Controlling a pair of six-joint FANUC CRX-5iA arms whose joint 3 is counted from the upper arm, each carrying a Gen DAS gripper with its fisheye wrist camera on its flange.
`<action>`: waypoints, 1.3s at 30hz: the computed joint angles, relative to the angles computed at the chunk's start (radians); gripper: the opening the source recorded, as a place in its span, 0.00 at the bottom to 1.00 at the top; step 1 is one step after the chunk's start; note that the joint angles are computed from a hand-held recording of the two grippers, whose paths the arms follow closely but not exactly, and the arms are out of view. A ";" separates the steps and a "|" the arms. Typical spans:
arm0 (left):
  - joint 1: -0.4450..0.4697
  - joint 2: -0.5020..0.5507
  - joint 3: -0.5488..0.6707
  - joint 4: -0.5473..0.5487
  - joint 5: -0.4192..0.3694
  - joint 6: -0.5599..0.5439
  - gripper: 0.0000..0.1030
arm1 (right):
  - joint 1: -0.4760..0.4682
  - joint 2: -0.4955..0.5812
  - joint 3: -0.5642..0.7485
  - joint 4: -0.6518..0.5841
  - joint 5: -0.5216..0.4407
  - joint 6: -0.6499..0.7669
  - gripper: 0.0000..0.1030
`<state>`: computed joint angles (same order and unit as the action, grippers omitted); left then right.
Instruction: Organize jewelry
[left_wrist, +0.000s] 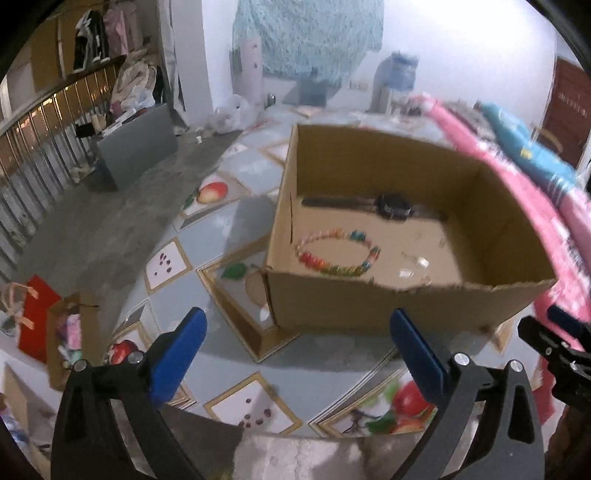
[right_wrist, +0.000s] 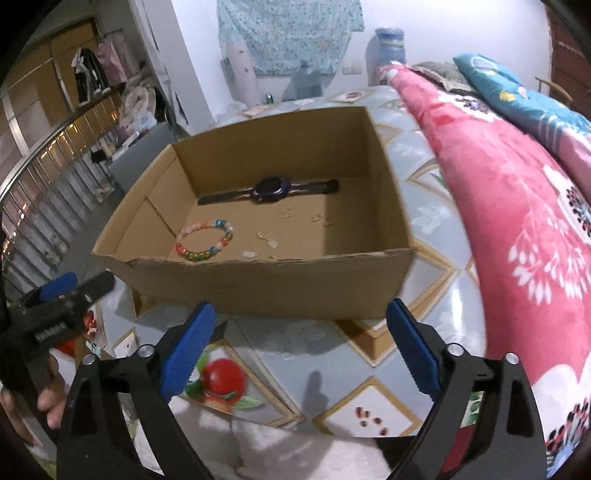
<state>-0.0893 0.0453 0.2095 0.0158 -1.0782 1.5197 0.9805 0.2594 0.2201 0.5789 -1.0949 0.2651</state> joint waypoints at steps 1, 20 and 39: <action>-0.008 0.004 0.003 -0.008 -0.007 -0.002 0.95 | 0.002 0.013 0.018 -0.004 -0.012 0.009 0.88; -0.063 0.086 0.097 -0.050 -0.120 0.022 0.94 | -0.014 0.124 0.180 -0.099 -0.156 0.102 0.88; -0.068 0.097 0.117 -0.063 -0.132 0.037 0.94 | -0.018 0.131 0.200 -0.101 -0.162 0.120 0.88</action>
<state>-0.1574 0.1419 0.3268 -0.0471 -1.2106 1.5569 0.9626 0.3908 0.4201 0.4784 -1.2566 0.3854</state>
